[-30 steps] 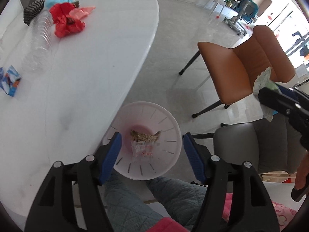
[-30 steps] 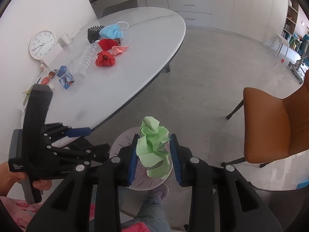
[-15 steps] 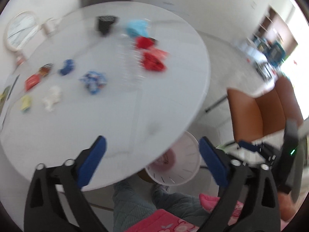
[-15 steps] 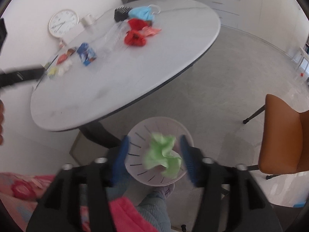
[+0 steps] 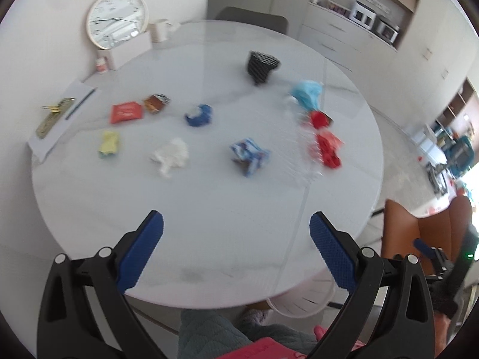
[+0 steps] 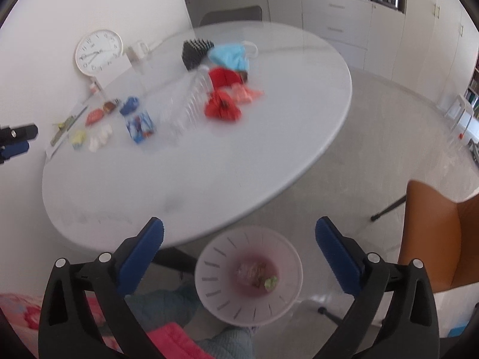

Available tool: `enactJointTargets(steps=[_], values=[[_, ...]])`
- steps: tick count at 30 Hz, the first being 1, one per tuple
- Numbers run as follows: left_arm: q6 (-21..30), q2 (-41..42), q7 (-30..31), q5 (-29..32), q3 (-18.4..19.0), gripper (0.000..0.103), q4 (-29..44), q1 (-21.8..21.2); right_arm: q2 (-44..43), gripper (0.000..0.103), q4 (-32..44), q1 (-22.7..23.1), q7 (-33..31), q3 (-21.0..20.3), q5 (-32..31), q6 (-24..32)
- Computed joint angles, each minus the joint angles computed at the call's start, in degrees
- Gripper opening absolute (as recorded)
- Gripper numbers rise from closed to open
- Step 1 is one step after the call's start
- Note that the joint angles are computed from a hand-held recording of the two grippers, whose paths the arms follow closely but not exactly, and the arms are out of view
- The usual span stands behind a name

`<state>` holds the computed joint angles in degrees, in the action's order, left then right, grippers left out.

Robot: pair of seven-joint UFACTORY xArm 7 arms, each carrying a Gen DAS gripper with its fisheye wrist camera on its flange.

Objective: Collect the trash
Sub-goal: 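Grasp the yellow paper with the left tool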

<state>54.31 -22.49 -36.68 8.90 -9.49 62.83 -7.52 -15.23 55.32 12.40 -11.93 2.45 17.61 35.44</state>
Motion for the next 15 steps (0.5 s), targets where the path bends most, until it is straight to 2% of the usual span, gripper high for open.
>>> enactJointTargets(steps=[9,15], values=[[-0.9,-2.7,2.2,1.3,3.7,0.095,-3.0,4.1,5.8,0.101,8.8,2.6,0.1,3.1,-1.7,2.9],[-2.8,-3.0,5.7,0.1,7.1,0.095,-5.2,7.6,14.5,0.101,19.0,5.3,1.7,6.3,-3.2,4.5]])
